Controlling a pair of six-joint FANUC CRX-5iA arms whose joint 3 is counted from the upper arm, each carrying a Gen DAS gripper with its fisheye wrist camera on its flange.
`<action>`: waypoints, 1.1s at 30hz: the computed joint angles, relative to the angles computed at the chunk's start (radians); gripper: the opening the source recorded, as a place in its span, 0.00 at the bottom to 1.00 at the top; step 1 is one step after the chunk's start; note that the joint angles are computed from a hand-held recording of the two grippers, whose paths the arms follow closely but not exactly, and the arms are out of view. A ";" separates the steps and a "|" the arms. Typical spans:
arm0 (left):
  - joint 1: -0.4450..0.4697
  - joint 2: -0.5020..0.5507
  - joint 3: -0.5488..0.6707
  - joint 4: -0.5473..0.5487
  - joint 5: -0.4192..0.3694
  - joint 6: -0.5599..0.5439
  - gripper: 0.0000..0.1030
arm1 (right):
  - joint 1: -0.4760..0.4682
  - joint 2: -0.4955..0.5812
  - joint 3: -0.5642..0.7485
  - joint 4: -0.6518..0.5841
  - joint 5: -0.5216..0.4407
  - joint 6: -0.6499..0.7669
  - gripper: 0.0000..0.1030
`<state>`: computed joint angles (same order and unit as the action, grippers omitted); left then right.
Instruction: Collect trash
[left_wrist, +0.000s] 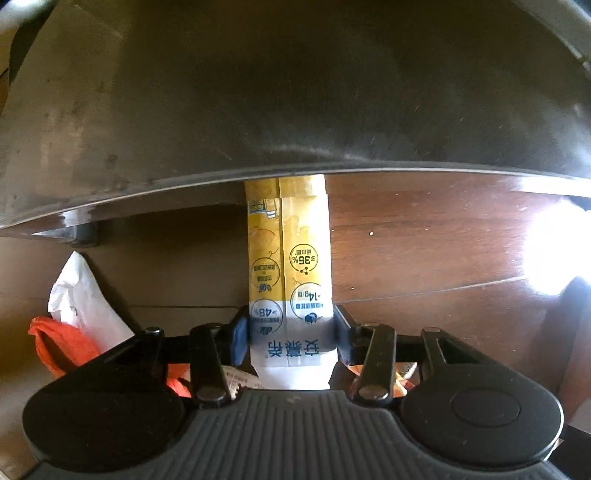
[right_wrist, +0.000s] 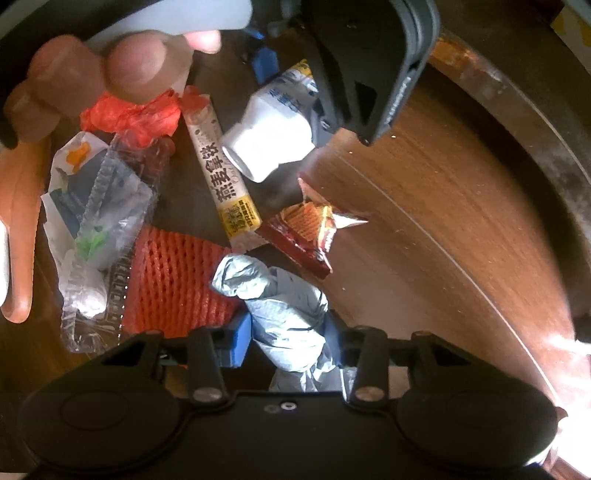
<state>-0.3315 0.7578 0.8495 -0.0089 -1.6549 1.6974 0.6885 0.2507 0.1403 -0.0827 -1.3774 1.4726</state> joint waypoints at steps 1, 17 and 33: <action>0.003 -0.002 0.002 0.003 -0.003 0.002 0.44 | -0.002 -0.002 0.008 0.000 -0.009 -0.010 0.39; 0.012 -0.136 0.128 0.010 -0.225 0.063 0.44 | 0.030 -0.105 0.175 0.152 -0.211 -0.291 0.36; -0.001 -0.399 0.170 0.034 -0.240 0.080 0.44 | 0.244 -0.311 0.254 0.432 -0.212 -0.514 0.36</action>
